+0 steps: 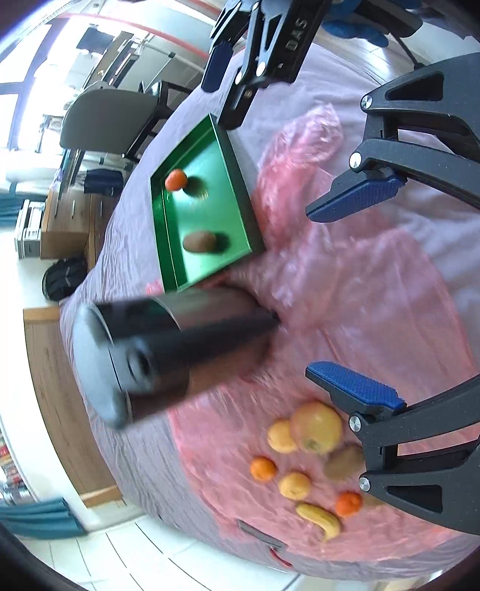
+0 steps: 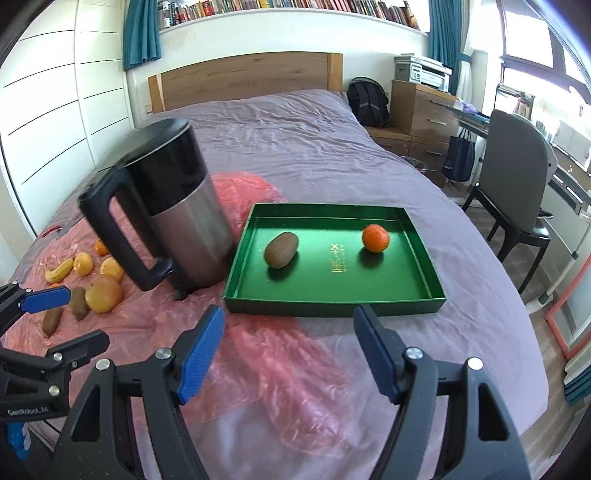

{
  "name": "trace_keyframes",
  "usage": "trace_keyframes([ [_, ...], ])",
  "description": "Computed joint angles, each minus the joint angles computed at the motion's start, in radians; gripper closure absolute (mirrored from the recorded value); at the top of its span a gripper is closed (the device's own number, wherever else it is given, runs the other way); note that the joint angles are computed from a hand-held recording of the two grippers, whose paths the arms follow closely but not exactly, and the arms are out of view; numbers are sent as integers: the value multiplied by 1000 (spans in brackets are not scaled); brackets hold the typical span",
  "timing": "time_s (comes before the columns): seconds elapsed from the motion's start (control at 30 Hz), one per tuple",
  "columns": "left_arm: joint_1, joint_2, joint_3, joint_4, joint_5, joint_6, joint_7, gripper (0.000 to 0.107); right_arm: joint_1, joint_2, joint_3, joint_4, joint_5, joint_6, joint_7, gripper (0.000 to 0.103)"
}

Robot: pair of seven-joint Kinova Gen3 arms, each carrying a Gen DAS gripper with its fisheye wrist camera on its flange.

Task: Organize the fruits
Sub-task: 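Withdraw both open tools from the tray back toward the fruit, then grasp a second kiwi with the left tool while the right tool grasps the large apple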

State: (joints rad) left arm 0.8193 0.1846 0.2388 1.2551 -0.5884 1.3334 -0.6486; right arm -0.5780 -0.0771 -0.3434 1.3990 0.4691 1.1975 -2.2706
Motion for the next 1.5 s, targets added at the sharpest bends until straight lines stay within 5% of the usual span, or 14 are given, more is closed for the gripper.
trace_keyframes([
  [0.37,-118,-276,58,339,-11,19,185,34,-183,45,-125,-21,83,36,-157,38],
  [0.77,-346,-521,-2,667,52,-83,208,34,-401,219,-62,-97,122,-45,-158,38],
  [1.13,-524,-535,-34,814,64,-278,170,34,-477,402,82,-188,90,-174,-100,28],
  [1.5,-666,-498,-38,857,141,-425,70,34,-493,589,206,-394,-30,-168,45,23],
])
